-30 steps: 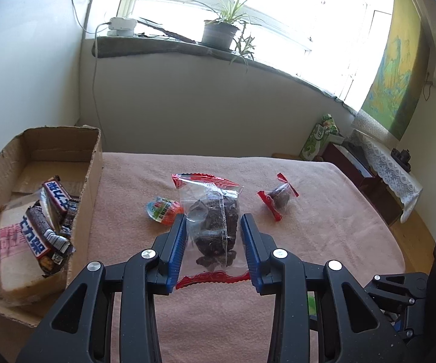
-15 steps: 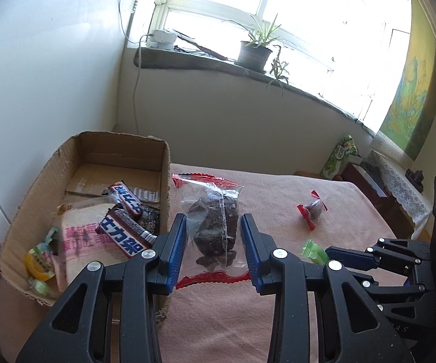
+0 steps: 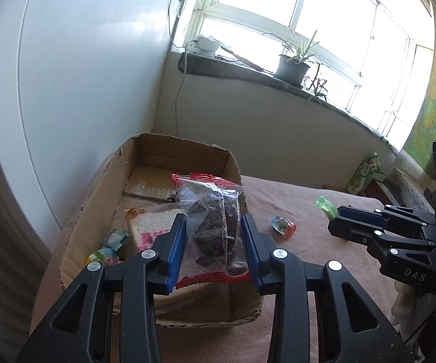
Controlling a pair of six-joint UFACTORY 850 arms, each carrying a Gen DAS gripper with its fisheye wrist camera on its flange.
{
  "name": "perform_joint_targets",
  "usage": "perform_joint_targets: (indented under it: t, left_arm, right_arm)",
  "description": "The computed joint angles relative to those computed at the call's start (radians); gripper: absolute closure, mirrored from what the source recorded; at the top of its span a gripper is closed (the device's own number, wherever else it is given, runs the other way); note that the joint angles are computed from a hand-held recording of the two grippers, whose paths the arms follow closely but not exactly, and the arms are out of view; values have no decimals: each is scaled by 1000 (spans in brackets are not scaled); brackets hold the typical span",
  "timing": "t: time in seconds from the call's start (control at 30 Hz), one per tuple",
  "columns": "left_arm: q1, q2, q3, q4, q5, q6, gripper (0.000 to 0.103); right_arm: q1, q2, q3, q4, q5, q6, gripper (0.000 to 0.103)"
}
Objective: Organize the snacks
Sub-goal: 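Carry the green sweet and brown treat bag over the box with both tools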
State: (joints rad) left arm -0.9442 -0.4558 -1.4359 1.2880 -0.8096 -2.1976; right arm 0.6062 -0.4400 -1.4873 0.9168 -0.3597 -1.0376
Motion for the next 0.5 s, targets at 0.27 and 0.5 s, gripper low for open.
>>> perform_joint_targets:
  t: [0.27, 0.5]
  left_arm:
    - [12, 24, 38, -19, -26, 4, 68]
    - [22, 37, 58, -28, -36, 5, 68]
  right_arm:
    - [19, -100, -149, -76, -36, 88, 78]
    - [46, -193, -282, -186, -61, 189, 78]
